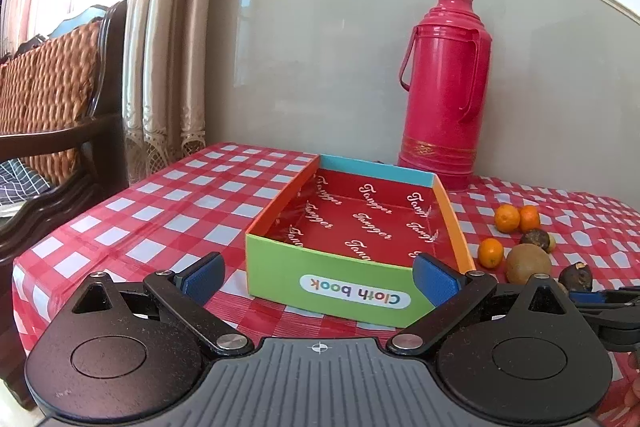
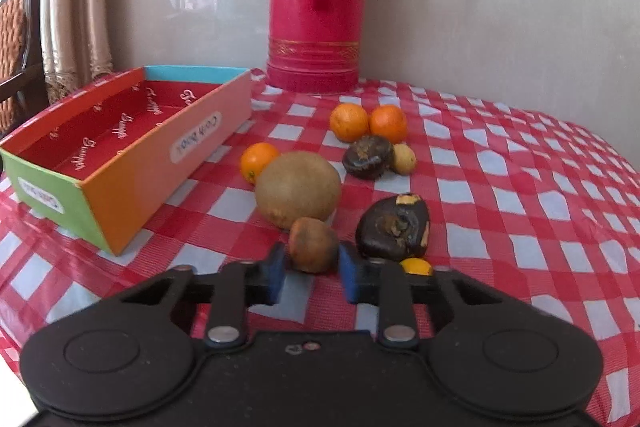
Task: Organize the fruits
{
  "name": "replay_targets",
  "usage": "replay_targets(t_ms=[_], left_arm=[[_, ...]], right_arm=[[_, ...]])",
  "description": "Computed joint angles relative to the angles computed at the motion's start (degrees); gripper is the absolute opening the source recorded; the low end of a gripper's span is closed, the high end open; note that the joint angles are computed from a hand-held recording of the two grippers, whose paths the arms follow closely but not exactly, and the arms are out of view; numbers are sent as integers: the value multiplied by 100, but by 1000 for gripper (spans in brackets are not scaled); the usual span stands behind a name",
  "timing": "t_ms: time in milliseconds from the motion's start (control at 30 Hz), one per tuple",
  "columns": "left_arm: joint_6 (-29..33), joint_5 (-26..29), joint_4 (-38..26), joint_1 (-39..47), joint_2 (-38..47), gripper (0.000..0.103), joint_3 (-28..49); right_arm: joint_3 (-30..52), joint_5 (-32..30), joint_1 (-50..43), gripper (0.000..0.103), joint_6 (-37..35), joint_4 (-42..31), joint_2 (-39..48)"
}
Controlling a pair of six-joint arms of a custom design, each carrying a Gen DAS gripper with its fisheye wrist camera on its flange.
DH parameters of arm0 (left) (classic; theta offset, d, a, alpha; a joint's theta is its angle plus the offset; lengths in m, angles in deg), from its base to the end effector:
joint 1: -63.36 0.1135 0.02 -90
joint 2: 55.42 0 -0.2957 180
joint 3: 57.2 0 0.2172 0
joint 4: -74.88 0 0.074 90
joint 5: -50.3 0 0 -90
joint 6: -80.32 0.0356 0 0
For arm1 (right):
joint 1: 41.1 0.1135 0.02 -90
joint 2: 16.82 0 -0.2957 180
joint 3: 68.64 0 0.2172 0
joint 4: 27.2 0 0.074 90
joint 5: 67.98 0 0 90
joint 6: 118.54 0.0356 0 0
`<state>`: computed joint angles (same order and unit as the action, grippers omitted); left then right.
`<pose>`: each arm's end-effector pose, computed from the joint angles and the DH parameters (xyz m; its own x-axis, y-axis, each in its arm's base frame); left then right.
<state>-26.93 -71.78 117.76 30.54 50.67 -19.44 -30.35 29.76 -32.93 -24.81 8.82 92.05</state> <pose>0.2424 -0.1338 0.1510 -0.3616 -0.0658 -0.9300 -0.0534 0.9973 -0.0498 0.2757 0.0347 0.1265 -0.5623 -0.0156 -0.8268 0.0056 0.9997 -0.0227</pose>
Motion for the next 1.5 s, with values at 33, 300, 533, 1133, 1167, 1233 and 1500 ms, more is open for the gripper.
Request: replay_targets(t_ms=[33,300,533,1133,1167,1233,1500], left_arm=[[7,14,36,19,-1,99,-19],[106,44,324,205,-53,100,-303],[252,100,494,614,-85,100,-634],[191,64,241,267,-90,103,-440],[181,31,200,171,-76,103,-390],[171,-67,81,-42,-27,103,-249],[102,-341,-341,-640,95,103,198]], right_arm=[[11,-19,-10,19,28,-17,-8],[-515,-128,281,19,99,1171,-326],[-456,-172,1089,19,55,2020,-138],[-1082,439,742,97,143,3574,215],[-1155,421,623,97,147,3595,211],[-1283,283,279,97,184,3597,193],[-1556,-177,-570,97,403,3627,112]])
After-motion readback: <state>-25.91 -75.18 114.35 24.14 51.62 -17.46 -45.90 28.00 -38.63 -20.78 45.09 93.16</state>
